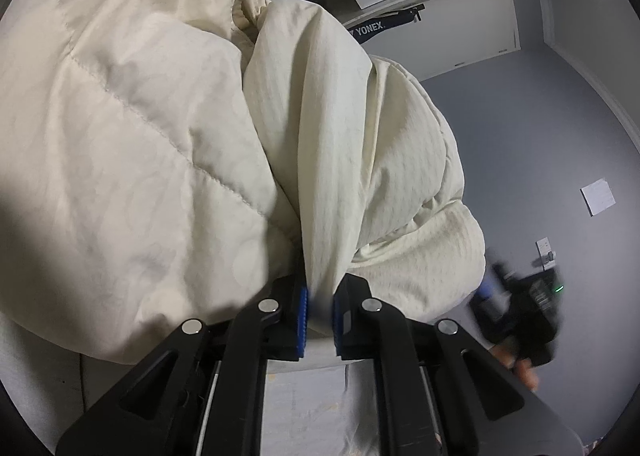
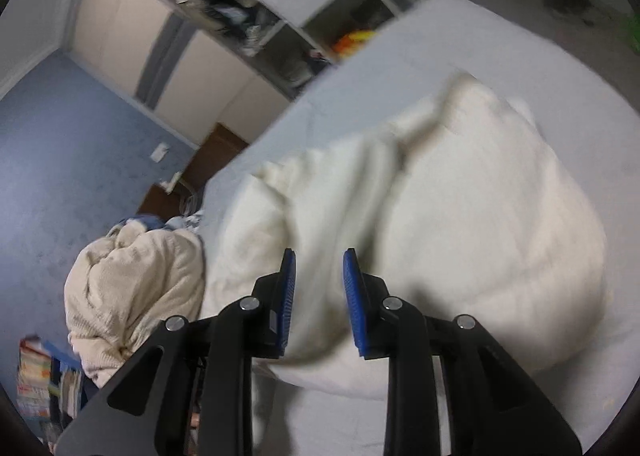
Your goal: Fold large clothes
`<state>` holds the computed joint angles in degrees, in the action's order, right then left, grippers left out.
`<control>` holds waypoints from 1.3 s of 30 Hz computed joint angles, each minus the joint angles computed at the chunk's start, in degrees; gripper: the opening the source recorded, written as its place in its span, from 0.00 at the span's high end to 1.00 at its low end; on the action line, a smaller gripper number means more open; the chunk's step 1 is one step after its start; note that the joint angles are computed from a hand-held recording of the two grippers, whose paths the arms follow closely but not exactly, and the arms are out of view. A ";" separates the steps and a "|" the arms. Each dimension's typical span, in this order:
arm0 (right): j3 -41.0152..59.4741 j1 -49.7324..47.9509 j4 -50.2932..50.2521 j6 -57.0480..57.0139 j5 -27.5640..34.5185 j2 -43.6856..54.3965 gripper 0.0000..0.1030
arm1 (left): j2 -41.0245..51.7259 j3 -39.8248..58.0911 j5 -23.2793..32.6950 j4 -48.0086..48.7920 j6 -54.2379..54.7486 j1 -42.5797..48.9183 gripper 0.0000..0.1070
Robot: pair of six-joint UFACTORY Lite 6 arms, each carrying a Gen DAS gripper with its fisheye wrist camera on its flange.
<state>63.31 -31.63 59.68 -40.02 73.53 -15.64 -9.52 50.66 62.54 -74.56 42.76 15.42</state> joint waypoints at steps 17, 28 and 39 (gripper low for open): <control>-18.89 30.54 -20.42 -1.12 -26.95 -8.24 0.70 | -4.57 6.55 -3.23 11.61 -14.81 -5.58 0.67; -26.71 26.47 -13.56 -7.09 -28.48 -14.46 0.70 | 1.48 36.64 -11.88 42.45 -39.34 -23.24 0.60; -26.01 32.41 -20.77 0.63 -31.27 -14.82 0.70 | 30.46 69.00 -4.88 68.14 -54.74 -38.51 0.62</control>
<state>37.29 0.79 38.91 -39.38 42.26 -30.46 20.93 119.66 57.66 -6.42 -11.98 -23.09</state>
